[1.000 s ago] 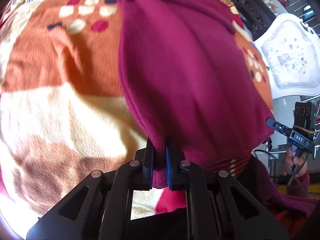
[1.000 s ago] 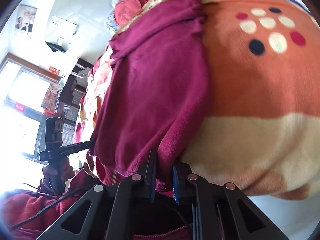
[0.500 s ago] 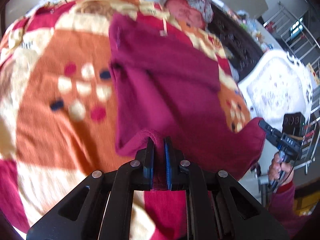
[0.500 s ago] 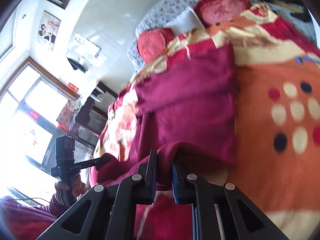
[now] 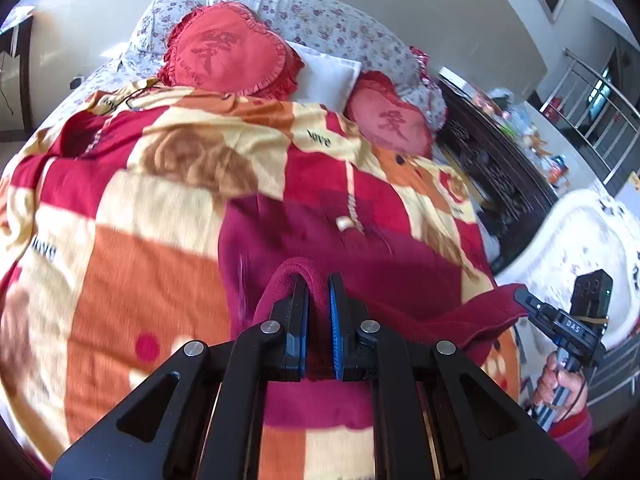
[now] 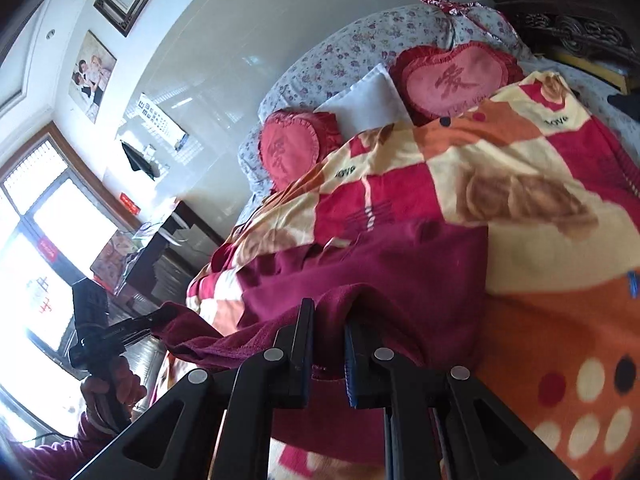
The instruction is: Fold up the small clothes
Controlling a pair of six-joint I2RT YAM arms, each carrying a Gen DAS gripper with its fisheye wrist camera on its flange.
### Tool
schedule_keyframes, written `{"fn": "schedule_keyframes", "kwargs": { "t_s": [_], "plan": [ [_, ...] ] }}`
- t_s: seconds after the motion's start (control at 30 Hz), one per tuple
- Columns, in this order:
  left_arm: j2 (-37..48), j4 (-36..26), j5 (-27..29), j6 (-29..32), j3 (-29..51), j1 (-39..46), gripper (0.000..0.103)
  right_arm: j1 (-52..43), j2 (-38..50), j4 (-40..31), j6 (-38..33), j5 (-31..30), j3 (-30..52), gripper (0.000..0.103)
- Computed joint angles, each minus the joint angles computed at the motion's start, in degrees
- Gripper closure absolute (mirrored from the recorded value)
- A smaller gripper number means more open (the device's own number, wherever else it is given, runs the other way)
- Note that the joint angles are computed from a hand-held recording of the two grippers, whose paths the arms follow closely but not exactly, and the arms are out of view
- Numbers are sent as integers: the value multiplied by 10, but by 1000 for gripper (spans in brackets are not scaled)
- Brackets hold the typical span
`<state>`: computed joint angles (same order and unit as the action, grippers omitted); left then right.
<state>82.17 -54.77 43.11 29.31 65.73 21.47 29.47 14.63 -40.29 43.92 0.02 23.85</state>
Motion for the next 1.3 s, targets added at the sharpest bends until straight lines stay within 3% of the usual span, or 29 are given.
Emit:
{"fn": "schedule_keyframes", "kwargs": {
  "t_s": [0.07, 0.13, 0.27, 0.47, 0.57, 0.6, 0.63, 0.67, 0.7, 0.73, 0.8, 0.93, 1.1, 1.3],
  "plan": [
    [17, 58, -27, -55, 3, -41, 95, -125, 65, 59, -61, -98, -2, 91],
    [42, 101, -54, -95, 11, -72, 95, -196, 128, 111, -94, -153, -3, 91],
    [101, 152, -83, -138, 39, -114, 95, -260, 274, 218, -129, -186, 2, 91],
    [215, 110, -88, -167, 134, -133, 88, -332, 494, 362, -122, -245, 9, 89],
    [240, 66, -85, -156, 174, -129, 81, -339, 511, 372, -139, -249, 12, 79],
    [240, 59, -84, -153, 179, -128, 80, -343, 491, 371, -140, -246, 7, 70],
    [237, 54, -85, -148, 182, -126, 75, -356, 463, 369, -135, -252, -1, 57],
    [225, 61, -91, -148, 176, -124, 66, -367, 436, 364, -125, -255, -8, 54],
    [210, 81, -94, -155, 162, -121, 41, -382, 400, 353, -111, -252, -15, 54],
    [188, 112, -89, -169, 140, -115, 27, -390, 372, 340, -101, -252, -17, 54],
    [171, 141, -64, -187, 121, -107, 26, -391, 329, 315, -104, -268, -16, 54],
    [176, 139, -86, -187, 116, -133, 26, -290, 342, 309, -124, -202, 0, 54],
    [211, 198, -180, -206, 81, -189, 26, -178, 505, 383, -136, -97, 30, 55],
    [274, 248, -248, -228, 95, -218, 26, -162, 683, 424, -173, -5, 84, 55]
  ]
}}
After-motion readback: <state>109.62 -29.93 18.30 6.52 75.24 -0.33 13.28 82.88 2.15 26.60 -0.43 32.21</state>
